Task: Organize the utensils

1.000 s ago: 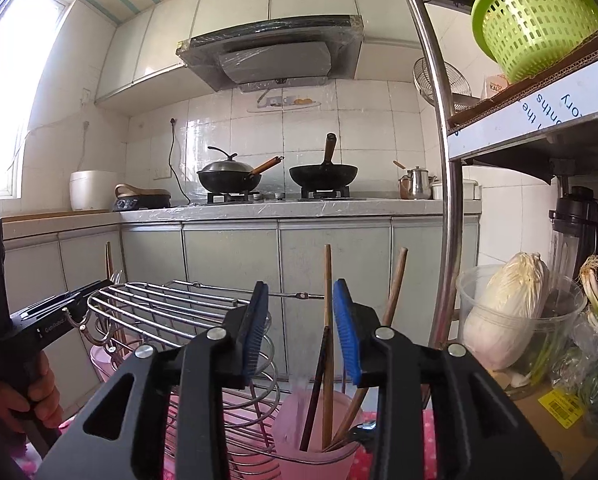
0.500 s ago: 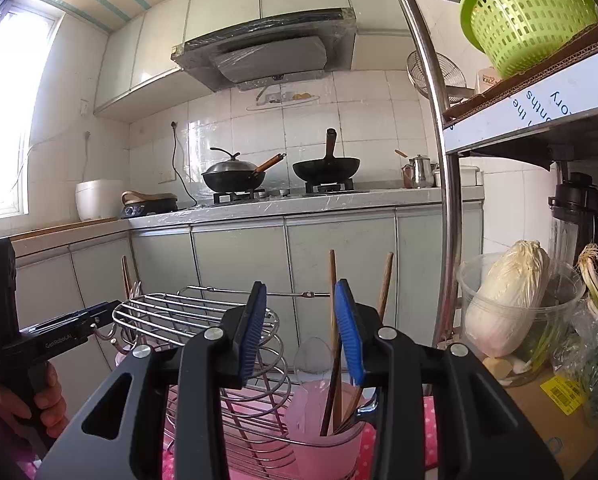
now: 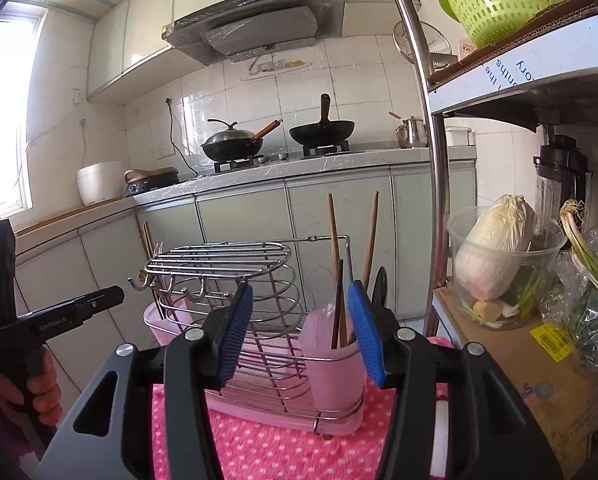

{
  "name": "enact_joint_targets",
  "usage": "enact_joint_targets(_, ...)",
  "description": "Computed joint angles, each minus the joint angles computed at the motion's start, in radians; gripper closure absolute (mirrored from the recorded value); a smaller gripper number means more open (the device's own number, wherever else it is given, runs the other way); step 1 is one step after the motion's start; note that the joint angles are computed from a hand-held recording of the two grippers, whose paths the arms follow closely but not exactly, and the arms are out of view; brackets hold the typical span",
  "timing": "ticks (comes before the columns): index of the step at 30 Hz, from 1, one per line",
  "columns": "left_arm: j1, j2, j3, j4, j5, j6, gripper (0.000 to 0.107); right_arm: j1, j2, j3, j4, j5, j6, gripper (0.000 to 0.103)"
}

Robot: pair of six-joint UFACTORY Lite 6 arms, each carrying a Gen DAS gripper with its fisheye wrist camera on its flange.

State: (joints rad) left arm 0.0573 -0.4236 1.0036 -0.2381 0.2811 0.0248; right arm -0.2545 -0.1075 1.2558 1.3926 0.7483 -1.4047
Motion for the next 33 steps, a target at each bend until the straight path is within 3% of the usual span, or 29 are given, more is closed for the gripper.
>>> enact_joint_targets(8, -0.097, -0.132, -0.021, 0.250, 0.114, -0.277, 0.068, -0.032, -0.138, -0.086, -0.079, 0.069, 0.107, 0.032)
enact_joint_targets(13, -0.185, -0.198, -0.028, 0.462, 0.180, -0.481, 0.050, -0.022, -0.211, -0.148, -0.152, 0.089, 0.190, 0.027)
enact_joint_targets(33, -0.446, -0.251, -0.082, 0.796, 0.391, -0.867, 0.045, 0.140, -0.330, -0.237, -0.514, 0.031, 0.502, 0.025)
